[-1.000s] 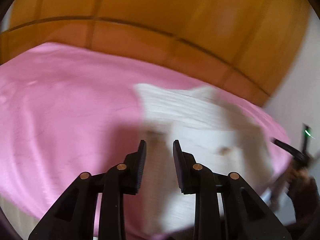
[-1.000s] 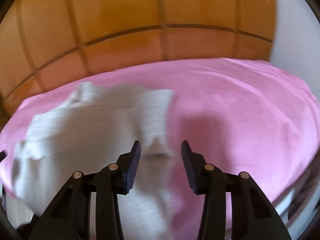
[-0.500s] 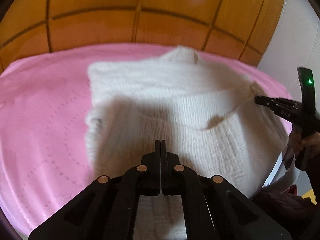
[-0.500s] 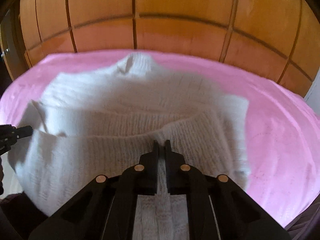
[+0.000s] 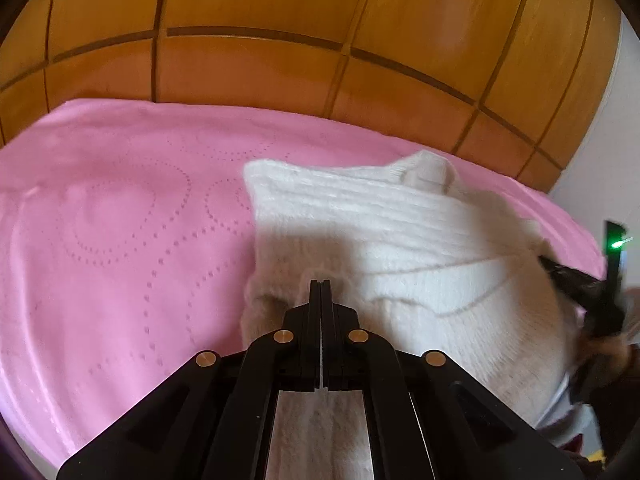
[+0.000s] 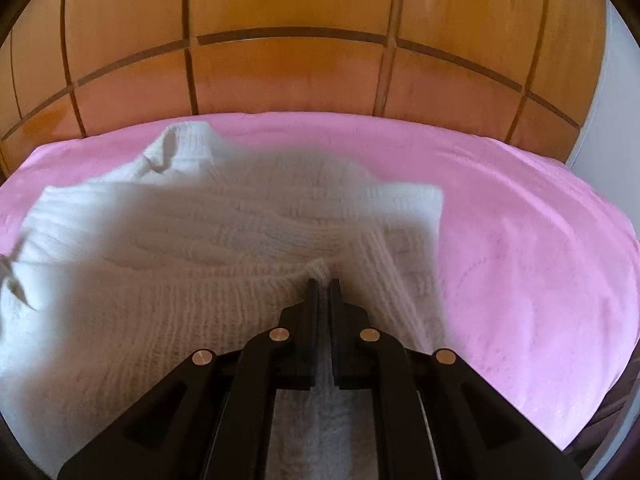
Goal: Fold small clothes
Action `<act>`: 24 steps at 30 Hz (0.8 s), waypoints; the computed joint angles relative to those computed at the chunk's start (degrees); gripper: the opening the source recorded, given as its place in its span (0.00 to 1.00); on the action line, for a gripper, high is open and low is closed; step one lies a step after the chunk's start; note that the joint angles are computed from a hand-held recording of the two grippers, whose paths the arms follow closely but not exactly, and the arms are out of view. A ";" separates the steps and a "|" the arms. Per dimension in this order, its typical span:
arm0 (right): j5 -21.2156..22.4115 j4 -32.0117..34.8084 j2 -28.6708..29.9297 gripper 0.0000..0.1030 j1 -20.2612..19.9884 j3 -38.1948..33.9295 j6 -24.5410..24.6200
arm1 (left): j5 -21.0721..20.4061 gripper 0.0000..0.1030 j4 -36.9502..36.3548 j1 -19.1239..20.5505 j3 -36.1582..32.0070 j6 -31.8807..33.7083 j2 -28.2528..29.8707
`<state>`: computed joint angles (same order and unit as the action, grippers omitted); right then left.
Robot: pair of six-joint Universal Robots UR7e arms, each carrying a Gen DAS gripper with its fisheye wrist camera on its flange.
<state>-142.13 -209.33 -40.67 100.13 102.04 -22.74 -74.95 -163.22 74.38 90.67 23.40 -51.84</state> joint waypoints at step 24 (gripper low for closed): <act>1.73 1.95 -1.24 0.05 0.63 0.09 3.66 | 3.68 0.03 -6.18 0.67 1.17 4.50 0.55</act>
